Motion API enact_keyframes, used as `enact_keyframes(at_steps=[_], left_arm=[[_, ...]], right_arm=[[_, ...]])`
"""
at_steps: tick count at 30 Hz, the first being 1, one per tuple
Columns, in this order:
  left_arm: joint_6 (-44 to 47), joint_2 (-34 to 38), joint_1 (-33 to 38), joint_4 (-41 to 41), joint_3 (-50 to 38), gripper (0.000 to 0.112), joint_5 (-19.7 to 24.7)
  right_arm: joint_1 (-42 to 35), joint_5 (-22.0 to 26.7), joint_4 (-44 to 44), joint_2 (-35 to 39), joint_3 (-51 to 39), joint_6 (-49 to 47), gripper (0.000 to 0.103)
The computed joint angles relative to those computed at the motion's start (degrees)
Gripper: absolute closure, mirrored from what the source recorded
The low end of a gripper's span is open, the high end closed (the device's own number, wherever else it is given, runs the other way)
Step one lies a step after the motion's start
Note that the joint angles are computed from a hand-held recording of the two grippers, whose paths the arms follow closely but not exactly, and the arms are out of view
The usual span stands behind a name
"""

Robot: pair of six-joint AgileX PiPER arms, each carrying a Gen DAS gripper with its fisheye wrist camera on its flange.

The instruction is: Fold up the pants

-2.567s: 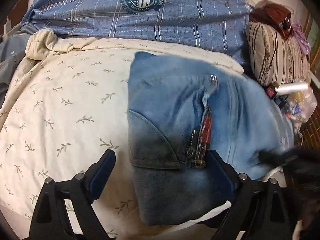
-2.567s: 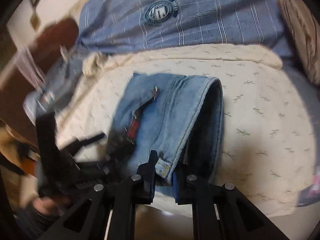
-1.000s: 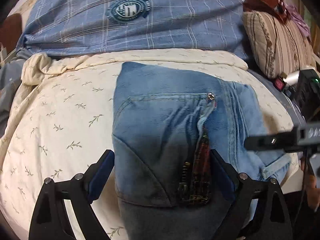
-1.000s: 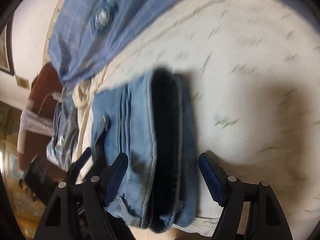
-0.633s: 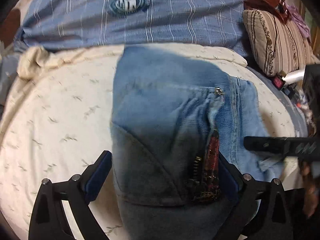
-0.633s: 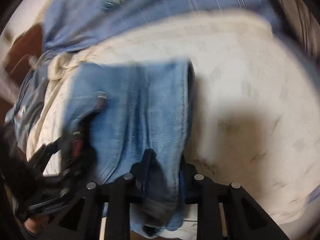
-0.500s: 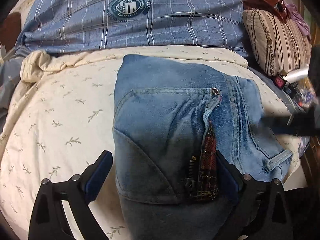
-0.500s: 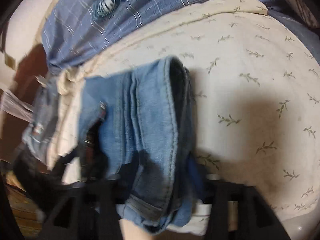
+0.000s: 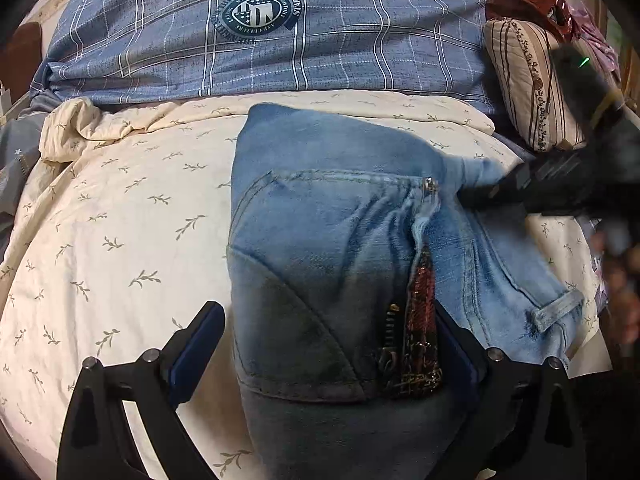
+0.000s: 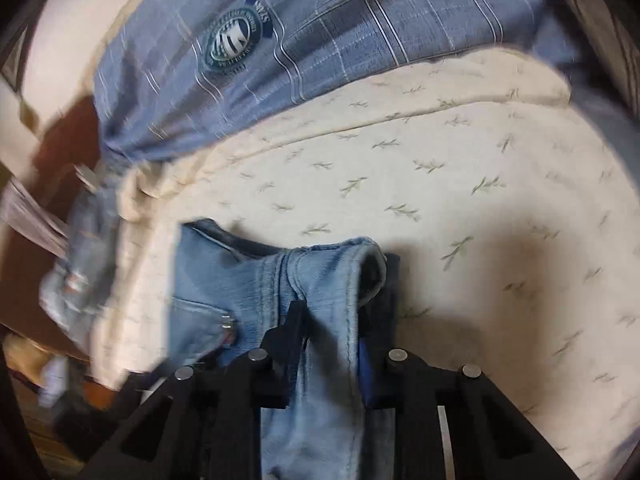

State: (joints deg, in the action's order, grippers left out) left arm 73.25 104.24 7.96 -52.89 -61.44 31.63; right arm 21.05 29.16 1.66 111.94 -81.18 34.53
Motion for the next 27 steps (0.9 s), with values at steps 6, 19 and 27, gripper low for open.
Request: enact_keyframes(at_steps=[6, 19, 27], left_arm=[[-0.21, -0.03, 0.74, 0.16, -0.06, 0.013, 0.68], [-4.24, 1.91, 6.40, 1.60, -5.65, 0.014, 14.69], [-29.67, 20.22, 11.47, 5.76, -36.14, 0.014, 31.63]], right_arm=[[0.94, -0.27, -4.51, -3.20, 3.06, 6.43, 0.056], [-1.38, -4.58, 15.63, 0.48, 1.52, -5.07, 0.044], [-1.59, -4.40, 18.56, -0.86, 1.84, -13.40, 0.040]])
